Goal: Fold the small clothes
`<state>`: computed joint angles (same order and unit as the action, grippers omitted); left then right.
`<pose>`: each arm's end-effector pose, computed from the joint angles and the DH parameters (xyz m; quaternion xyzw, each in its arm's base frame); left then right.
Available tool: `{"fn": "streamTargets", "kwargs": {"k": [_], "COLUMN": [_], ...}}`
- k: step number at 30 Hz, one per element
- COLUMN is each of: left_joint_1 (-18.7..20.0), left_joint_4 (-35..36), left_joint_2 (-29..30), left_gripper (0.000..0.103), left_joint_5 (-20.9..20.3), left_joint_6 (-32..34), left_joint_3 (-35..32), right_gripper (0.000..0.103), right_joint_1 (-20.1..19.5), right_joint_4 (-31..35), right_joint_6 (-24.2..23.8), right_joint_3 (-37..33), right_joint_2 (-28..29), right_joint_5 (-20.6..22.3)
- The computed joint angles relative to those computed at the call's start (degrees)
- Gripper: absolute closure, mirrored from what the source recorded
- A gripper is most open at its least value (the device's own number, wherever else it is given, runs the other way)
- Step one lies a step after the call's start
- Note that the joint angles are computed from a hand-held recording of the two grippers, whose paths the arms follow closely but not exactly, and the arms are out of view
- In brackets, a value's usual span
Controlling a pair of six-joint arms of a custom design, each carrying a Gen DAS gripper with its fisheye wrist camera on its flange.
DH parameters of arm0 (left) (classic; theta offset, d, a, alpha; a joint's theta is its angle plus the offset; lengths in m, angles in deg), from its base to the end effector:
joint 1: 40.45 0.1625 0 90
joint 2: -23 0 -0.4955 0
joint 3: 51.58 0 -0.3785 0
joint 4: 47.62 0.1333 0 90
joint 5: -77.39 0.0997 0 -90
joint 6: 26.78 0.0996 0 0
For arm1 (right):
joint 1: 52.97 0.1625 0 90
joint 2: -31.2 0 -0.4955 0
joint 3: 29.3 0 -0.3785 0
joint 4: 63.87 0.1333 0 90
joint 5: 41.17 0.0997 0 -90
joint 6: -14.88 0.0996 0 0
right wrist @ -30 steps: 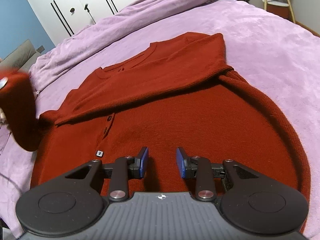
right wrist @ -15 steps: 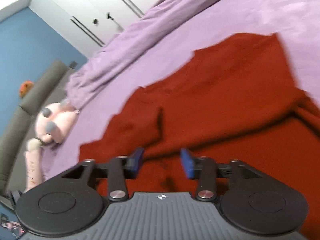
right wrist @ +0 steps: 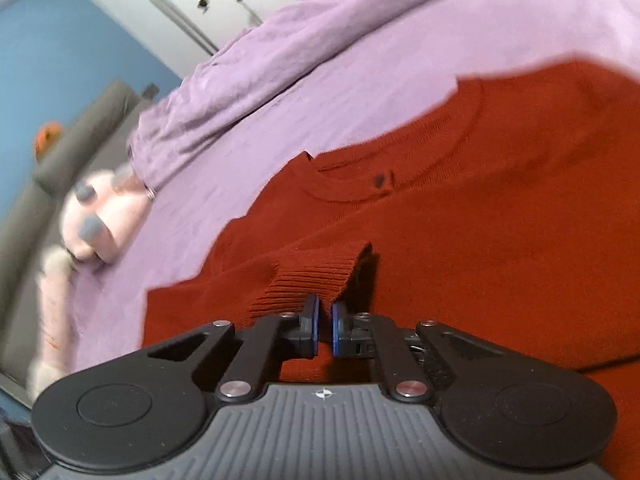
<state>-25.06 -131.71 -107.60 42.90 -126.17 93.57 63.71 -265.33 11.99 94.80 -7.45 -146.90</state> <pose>-0.0562 -0.2389 0.3559 -0.1061 0.8683 -0.4494 0.1809 0.3413 -0.4425 0.0522 0.2165 -0.9411 0.2456 0.0845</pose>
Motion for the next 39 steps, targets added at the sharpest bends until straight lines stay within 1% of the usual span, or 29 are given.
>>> {"fn": "streamTargets", "kwargs": {"k": [1,2,3,4,5,6,7,8,9,11,14,15,16,18,19,23,24,25,26,28,29,32,33,34,35,36,37,38,39], "left_joint_1": [0.20,0.40,0.20,0.10,-0.21,-0.35,-0.57,-0.64,-0.41,-0.25,-0.27,-0.22,-0.07,-0.03,-0.07,-0.11,0.03,0.19,0.32,0.21,0.09,-1.12,-1.23,-0.97,-0.49,0.04,0.42,0.56,0.10], "left_joint_4": [-0.20,0.02,0.92,1.39,2.03,2.50,2.57,2.00,0.94,-0.25,-0.71,-0.77,-1.03,-1.03,-0.95,-1.11,-1.40,-1.81,-2.08,-1.73,-1.36,0.40,0.36,-0.12,-0.52,-0.99,-1.39,-1.25,-0.15], "left_joint_2": [0.39,0.81,0.98,0.95,0.79,0.73,0.59,0.45,0.72,1.66,2.89,3.21,3.42,3.77,3.89,4.85,5.10,5.37,5.64,6.45,6.80,7.49,7.78,8.12,8.63,9.11,9.39,9.70,9.88], "left_gripper": [0.037,0.037,0.037,0.037,0.037,0.037,0.037,0.037,0.036,0.036,0.036,0.036,0.036,0.036,0.036,0.034,0.034,0.034,0.034,0.034,0.034,0.033,0.032,0.032,0.032,0.032,0.032,0.032,0.032], "left_joint_5": [0.02,0.01,-0.13,-0.21,-0.30,-0.38,-0.34,-0.29,-0.34,-0.51,-0.87,-1.05,-1.15,-1.32,-1.32,-1.52,-1.62,-1.72,-1.82,-1.93,-1.88,-1.21,-1.05,-1.07,-1.18,-1.38,-1.60,-1.77,-1.74], "left_joint_6": [0.21,0.18,-0.54,-0.97,-1.72,-2.31,-2.53,-2.24,-1.61,-0.67,0.02,0.01,0.20,0.49,0.66,1.04,1.29,1.69,2.04,1.75,1.56,1.18,2.02,3.09,3.86,4.43,4.85,4.69,3.79], "left_joint_3": [-0.13,-0.41,-0.76,-1.01,-1.18,-1.35,-1.35,-1.15,-0.94,-0.72,-0.71,-0.81,-0.86,-1.19,-1.34,-1.78,-1.76,-1.75,-1.78,-2.02,-2.20,-2.77,-2.85,-2.87,-2.92,-2.92,-2.95,-3.08,-3.36], "right_gripper": [0.099,0.099,0.099,0.099,0.099,0.099,0.099,0.099,0.099,0.098,0.096,0.090,0.081,0.068,0.065,0.065,0.069,0.084,0.095,0.098,0.098,0.099,0.099,0.099,0.099,0.099,0.098,0.098,0.097], "right_joint_1": [1.77,2.60,3.60,4.43,5.36,5.42,4.76,3.38,1.78,-1.47,-4.27,-5.18,-5.88,-7.15,-7.26,-6.79,-6.64,-6.29,-5.90,-5.43,-4.50,-1.18,-0.27,0.08,-0.31,-1.03,-2.00,-2.49,-2.53], "right_joint_4": [-2.88,-6.11,-10.84,-16.82,-21.32,-23.43,-23.14,-20.44,-16.98,-12.07,-8.77,-6.97,-6.68,-7.39,-7.62,-8.81,-8.62,-8.31,-8.56,-11.66,-14.42,-27.62,-32.59,-35.41,-35.84,-33.86,-29.81,-27.73,-28.03], "right_joint_6": [-3.95,-6.49,-9.18,-12.79,-17.11,-19.55,-19.79,-17.64,-14.38,-8.53,-3.83,-1.88,-0.16,1.72,1.87,0.18,-0.89,-2.13,-3.24,-5.94,-8.22,-18.75,-23.10,-26.43,-27.39,-25.96,-22.97,-21.75,-21.96], "right_joint_3": [0.29,1.01,1.78,2.35,2.25,2.14,2.39,3.06,3.82,5.52,6.58,6.79,7.10,7.79,7.61,6.49,6.20,5.72,5.63,5.70,5.67,5.19,4.49,3.79,3.46,3.81,4.39,4.62,4.49], "right_joint_2": [0.35,0.23,0.44,1.41,2.23,2.57,1.98,0.39,-1.51,-5.00,-7.32,-8.17,-8.49,-8.53,-8.16,-5.85,-5.63,-5.37,-5.18,-4.41,-3.75,-0.46,1.20,2.23,2.51,1.83,0.53,-0.02,0.32], "right_joint_5": [-3.49,-5.03,-8.06,-12.01,-17.58,-20.80,-22.96,-23.40,-22.53,-19.14,-16.05,-14.46,-12.75,-8.55,-8.08,-8.42,-8.64,-9.13,-9.47,-8.67,-10.49,-18.06,-21.73,-24.49,-26.33,-26.43,-26.04,-26.22,-27.46]}}
